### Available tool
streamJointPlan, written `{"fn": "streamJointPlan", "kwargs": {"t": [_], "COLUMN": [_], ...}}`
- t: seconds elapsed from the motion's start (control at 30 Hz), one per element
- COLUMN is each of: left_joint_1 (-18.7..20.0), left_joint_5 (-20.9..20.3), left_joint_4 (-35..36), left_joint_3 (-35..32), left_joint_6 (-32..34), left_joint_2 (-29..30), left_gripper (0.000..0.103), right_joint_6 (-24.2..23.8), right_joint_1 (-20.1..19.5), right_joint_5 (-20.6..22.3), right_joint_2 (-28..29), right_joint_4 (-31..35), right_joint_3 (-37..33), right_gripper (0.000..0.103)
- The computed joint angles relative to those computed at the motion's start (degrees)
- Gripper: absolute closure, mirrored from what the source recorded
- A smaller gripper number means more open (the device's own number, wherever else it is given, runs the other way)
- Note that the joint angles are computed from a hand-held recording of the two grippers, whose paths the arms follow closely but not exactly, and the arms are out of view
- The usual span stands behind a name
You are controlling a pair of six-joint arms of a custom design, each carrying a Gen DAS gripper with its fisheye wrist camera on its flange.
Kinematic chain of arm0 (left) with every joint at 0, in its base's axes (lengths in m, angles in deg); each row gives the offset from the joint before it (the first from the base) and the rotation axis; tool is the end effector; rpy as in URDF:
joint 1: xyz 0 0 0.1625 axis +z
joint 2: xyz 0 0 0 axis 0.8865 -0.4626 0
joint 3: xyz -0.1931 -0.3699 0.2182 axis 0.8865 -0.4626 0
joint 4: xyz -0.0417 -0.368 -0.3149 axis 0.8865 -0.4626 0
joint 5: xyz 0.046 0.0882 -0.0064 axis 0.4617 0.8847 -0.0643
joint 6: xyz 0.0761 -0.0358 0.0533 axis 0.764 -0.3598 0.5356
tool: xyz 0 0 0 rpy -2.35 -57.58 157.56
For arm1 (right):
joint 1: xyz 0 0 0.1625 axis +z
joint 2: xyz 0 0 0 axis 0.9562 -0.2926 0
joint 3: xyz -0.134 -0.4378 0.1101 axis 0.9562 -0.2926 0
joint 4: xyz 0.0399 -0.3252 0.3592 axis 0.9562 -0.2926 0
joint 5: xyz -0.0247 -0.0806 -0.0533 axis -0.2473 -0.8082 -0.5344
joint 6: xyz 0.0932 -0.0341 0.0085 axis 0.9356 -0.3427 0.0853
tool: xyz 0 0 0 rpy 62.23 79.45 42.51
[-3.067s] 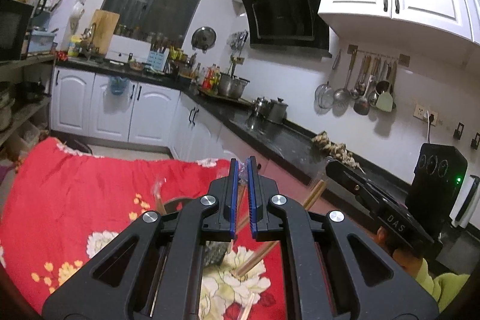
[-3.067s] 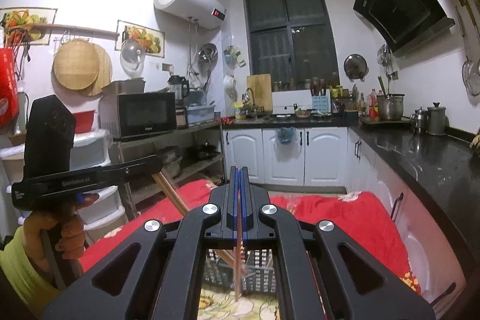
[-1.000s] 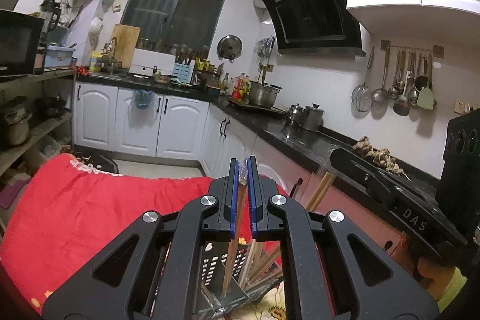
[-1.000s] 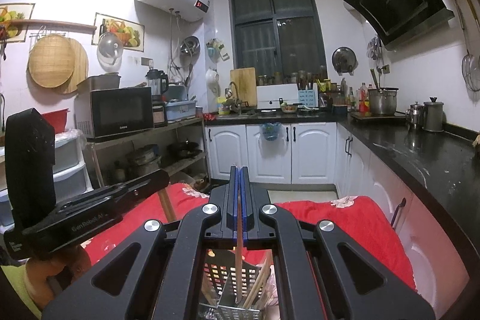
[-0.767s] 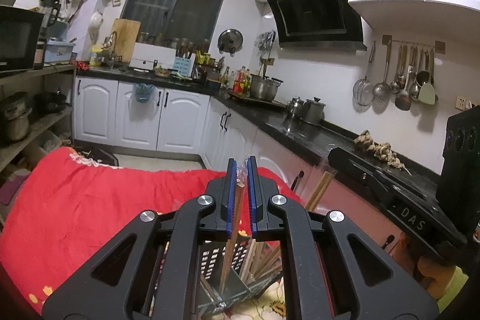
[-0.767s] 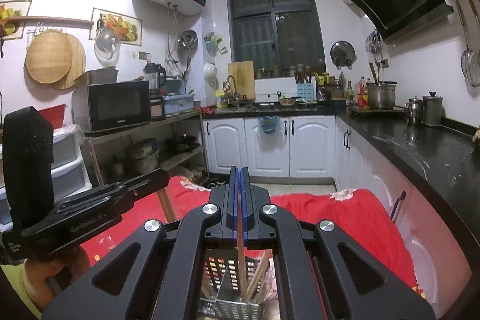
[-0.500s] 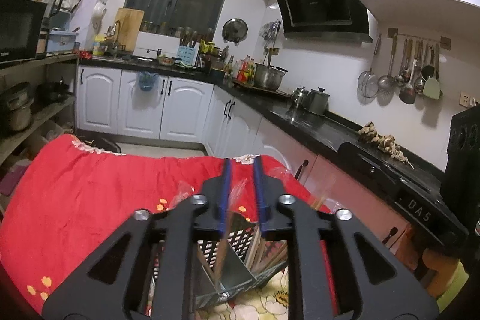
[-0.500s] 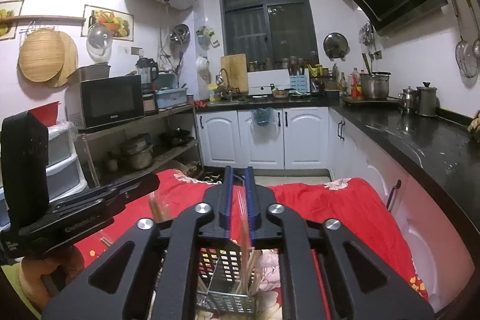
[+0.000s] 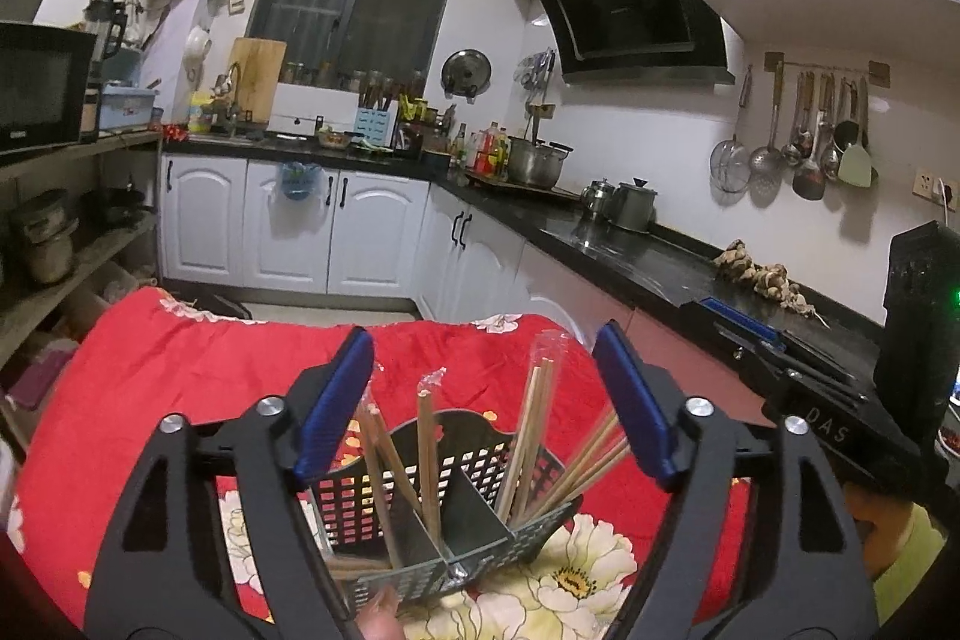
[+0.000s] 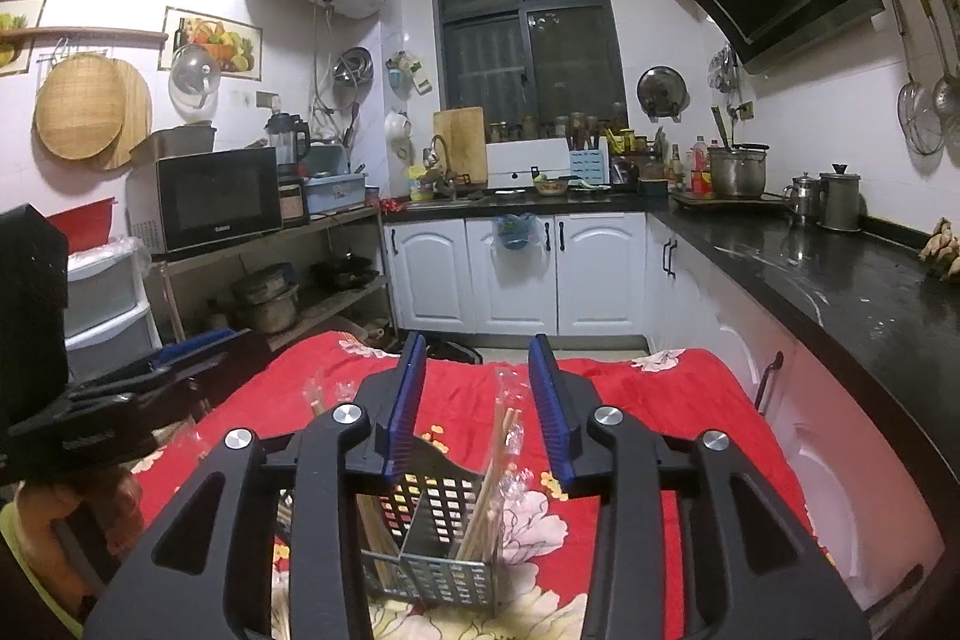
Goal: Organize utensils
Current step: 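Withdraw both open tools from the caddy toward the chopstick pile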
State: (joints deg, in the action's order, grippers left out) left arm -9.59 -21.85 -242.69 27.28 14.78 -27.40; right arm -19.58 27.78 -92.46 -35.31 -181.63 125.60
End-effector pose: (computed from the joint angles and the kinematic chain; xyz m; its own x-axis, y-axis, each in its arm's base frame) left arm -0.2884 -0.6975 0.2933 -0.8233 0.1720 -0.5409 0.5673 0.2750 -0.7762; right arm 0.2868 -0.7641 0.2502 -0.6492 -0.5157 0.5591 -0.7290 0.2121 -0.6509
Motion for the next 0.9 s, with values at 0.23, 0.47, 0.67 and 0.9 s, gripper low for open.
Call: {"fn": "streamJointPlan", "kwargs": {"t": [0.23,0.47,0.67,0.9], "left_joint_1": [-1.05,-1.31,-1.93,-2.29], "left_joint_5": [1.91,2.73,4.23,4.59], "left_joint_4": [0.43,1.35,0.08,-0.02], "left_joint_3": [1.61,3.84,5.72,7.58], "left_joint_6": [1.98,1.06,2.56,2.05], "left_joint_2": [-0.74,-1.64,-1.99,-2.61], "left_gripper": [0.018,0.012,0.011,0.011], "right_joint_6": [0.09,-0.99,-1.32,-1.67], "right_joint_1": [-0.44,-1.12,-1.46,-1.66], "right_joint_5": [-0.23,-0.65,-1.13,-1.40], "right_joint_2": [-1.63,-3.31,-4.20,-5.22], "right_joint_4": [-0.24,-0.41,-0.35,0.09], "right_joint_3": [2.49,5.42,7.28,9.11], "right_gripper": [0.062,0.059,0.056,0.055]}}
